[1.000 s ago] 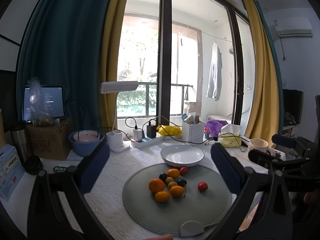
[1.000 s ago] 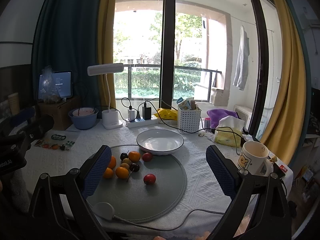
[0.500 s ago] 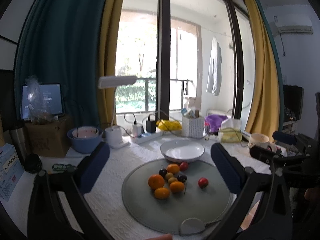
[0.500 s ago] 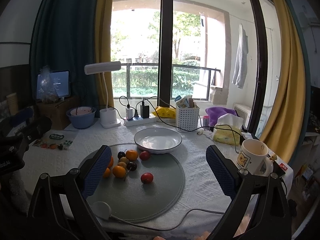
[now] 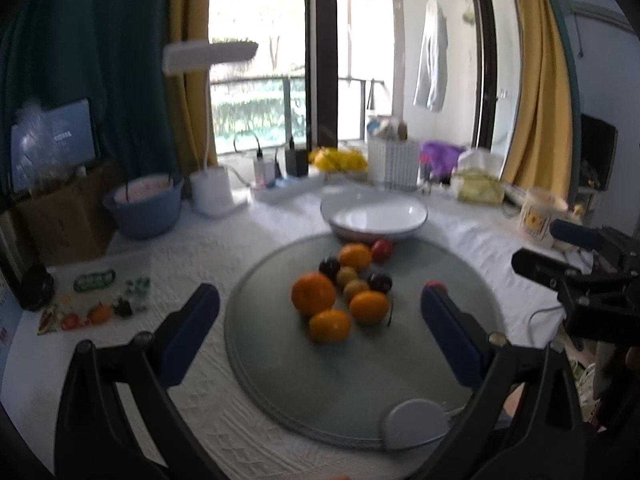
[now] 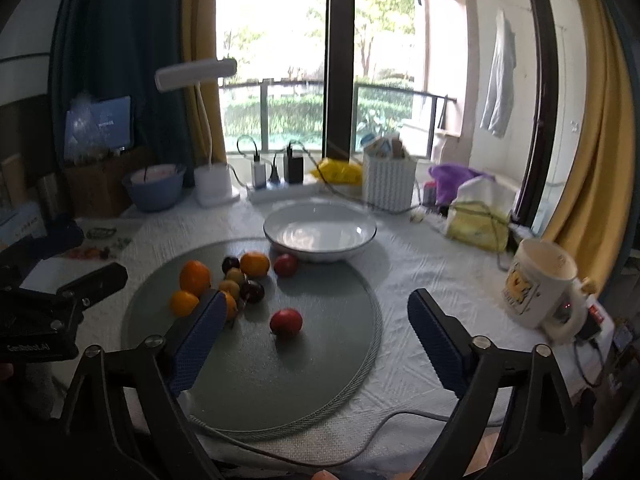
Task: Organize fruits
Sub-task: 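Grasp the red tomato with the right tool while the left tool grasps an orange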
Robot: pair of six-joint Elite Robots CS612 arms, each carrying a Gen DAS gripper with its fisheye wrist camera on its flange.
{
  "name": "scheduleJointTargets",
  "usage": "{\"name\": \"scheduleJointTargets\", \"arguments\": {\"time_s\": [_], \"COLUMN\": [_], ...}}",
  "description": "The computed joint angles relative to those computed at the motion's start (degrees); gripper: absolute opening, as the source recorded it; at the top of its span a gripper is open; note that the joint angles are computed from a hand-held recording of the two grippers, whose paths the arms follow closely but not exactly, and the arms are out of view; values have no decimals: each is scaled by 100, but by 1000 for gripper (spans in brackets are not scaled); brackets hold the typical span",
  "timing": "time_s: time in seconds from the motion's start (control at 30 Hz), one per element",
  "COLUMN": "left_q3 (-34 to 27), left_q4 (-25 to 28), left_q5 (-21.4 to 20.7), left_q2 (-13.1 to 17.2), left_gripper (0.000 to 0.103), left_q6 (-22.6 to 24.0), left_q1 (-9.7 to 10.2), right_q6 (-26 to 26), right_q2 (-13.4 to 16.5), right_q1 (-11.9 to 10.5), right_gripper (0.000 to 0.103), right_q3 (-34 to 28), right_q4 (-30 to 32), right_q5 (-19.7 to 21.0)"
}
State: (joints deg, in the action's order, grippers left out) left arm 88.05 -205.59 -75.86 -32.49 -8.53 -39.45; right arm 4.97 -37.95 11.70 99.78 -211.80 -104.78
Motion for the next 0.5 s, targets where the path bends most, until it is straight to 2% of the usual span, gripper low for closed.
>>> {"name": "scheduleJointTargets", "arguments": {"time_s": [0.27,0.5], "left_q3": [-426,-761], "left_q4": [1039,1854], "left_q5": [-281,-597], "left_q2": [196,313], "left_gripper": [101,87], "left_q6": [-218,-405], "left_q1": [100,199], "right_q6": [223,360], "right_q2": [175,293], "right_q1": [-145,-235], "right_gripper": [81,78], "right_q3": [-264,-489], "right_q4": [547,977], "right_q5": [461,810]}}
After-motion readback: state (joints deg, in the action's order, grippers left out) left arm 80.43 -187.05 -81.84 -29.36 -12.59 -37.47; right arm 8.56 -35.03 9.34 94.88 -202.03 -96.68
